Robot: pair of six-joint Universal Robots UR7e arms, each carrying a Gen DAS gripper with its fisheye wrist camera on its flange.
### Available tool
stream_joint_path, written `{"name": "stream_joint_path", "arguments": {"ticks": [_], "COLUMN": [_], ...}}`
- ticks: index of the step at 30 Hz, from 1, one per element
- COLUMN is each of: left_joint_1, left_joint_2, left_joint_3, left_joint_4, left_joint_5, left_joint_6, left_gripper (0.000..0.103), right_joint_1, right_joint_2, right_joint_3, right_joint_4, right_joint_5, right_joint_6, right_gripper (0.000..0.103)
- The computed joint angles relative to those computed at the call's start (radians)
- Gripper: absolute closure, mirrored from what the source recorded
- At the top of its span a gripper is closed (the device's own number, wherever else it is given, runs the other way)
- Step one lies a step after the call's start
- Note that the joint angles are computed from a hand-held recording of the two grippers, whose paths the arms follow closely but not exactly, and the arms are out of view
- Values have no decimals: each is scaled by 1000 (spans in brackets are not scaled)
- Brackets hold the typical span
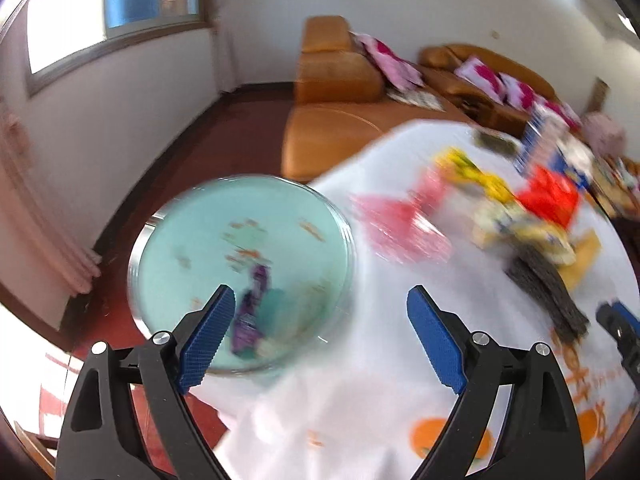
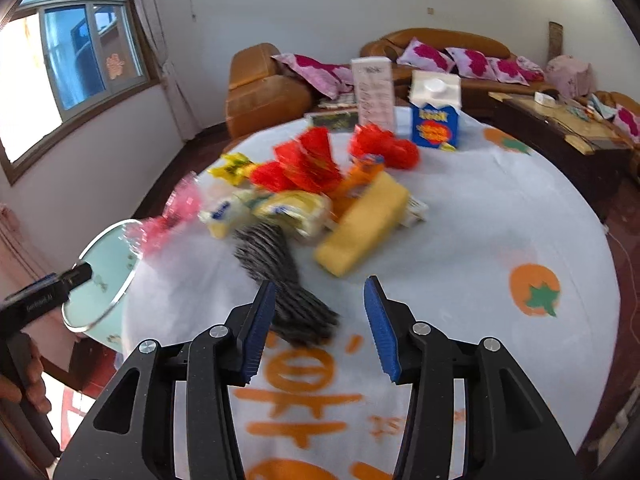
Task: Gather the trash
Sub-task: 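Grasp the pink plastic bag with the left tool while the right tool grasps the black scrubber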
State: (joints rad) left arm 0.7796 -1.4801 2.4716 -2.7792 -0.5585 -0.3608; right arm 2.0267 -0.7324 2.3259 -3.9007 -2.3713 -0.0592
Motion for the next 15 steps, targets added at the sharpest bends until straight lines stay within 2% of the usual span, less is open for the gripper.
{"name": "stream_joint_path", "arguments": {"ticks": [4, 10, 15], "left_joint_1": [-34, -48, -45], "left_joint_2": [52, 90, 90], "left_joint_3": [22, 17, 5], "left_joint_4": [37, 63, 66], "left_joint_5": [-30, -15, 22], "left_joint_6": [-33, -63, -72], "left_gripper": [17, 16, 11], "right_joint_1": [-15, -51, -76], "right_joint_2": [-21, -37, -33], "right_joint_3": [17, -28, -65], "right_joint_4": [14, 90, 158], "right_joint_5": [30, 129, 165], "right_joint_6": [-3, -47, -41], "right_gripper": [56, 54, 54]}}
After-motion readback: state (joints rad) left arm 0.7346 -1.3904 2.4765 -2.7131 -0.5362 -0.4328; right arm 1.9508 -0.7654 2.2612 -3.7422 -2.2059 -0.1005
